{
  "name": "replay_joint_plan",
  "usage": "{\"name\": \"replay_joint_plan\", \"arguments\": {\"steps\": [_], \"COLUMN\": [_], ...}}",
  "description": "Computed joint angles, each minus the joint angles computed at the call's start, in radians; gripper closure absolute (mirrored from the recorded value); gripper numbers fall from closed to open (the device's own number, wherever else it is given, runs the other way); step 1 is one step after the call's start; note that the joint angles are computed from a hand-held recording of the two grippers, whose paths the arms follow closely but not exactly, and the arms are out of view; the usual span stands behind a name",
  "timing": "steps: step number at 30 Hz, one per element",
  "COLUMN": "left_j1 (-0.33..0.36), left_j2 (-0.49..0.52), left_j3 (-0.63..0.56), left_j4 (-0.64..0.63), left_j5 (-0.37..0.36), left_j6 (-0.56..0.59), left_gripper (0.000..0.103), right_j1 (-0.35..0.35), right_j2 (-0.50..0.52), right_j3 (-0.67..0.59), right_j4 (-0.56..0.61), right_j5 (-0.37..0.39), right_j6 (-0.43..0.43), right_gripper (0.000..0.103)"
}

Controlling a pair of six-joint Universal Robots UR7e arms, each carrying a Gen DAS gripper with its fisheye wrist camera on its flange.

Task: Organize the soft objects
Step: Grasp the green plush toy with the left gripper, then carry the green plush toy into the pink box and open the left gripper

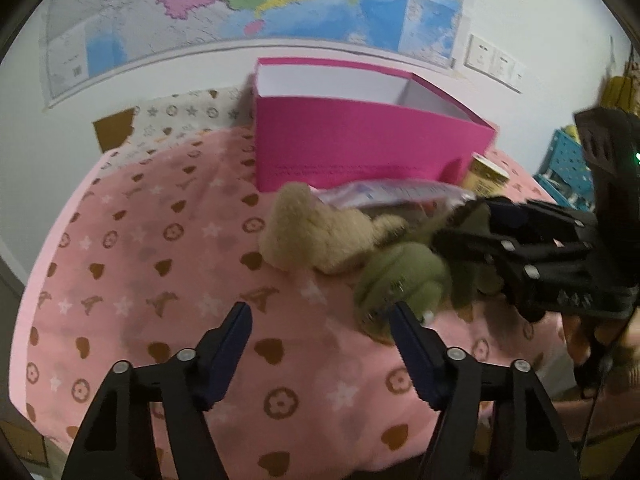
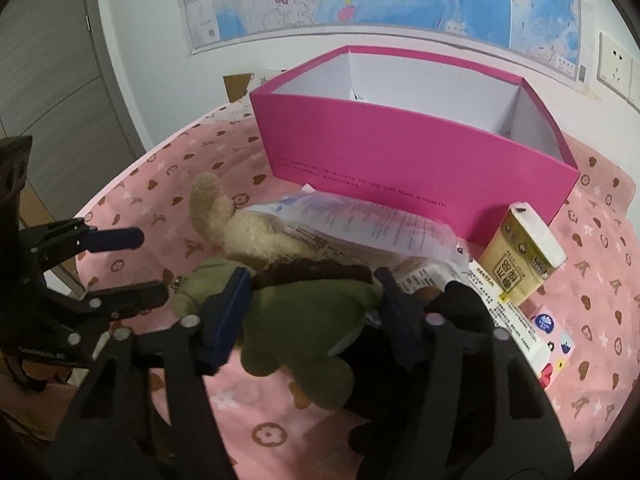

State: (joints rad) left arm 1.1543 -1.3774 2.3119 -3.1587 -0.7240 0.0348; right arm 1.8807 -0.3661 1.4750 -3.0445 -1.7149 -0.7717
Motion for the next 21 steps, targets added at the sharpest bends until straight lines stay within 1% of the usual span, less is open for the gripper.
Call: {"name": "replay_joint_plan", "arguments": {"steps": [2,4,9,11,13,15,17,21], "left_j1": [0.006,0.014,0.026,0.029,0.034,0.028,0.029,0.003], "left_j2": [-0.007,-0.012,0.002,0.014,0.024,0.038,0.035,0.016], "left_j3": [0.001,-0.004,-0.022,-0.032,-0.045,-0.052,-0.059,-0.06], "left_j4": [0.026,0.055,0.083,0.09,0.11,0.107,0.112,0.092], "left_j5": [-0.03,-0.072,-0.154,-0.182,-0.211,-0.192,-0.202,-0.188], "left_j6": [-0.003,-0.003,0.016,0.027,0.03,0.032,0.024,0.039], "left_gripper": [0.036,0.042,0.044,0.049,0.055,0.055,0.055,0.055], "right_j1": [-0.002,-0.002,-0.004,-0.008,-0.013,-0.013,-0.012,-0.004], "right_j2": [-0.004,-0.003,-0.009,-0.013,-0.017,-0.022,-0.028,-0.048], "right_j3": [-0.001,-0.002,0.009,0.015,0.018,0.025,0.027,0.034], "right_j4": [0.012,0.01,0.003,0.007,0.013,0.005,-0.001,-0.008], "right_j5": [0.007,0.002,-0.003,0.002,0.016,0.025,0.031,0.06], "right_j6": [0.003,0.01,0.011,0.011,0.013,0.014,0.026,0.046], "right_gripper": [0.041,0.041,0.041,0.041,0.044,0.05,0.053,0.055]}}
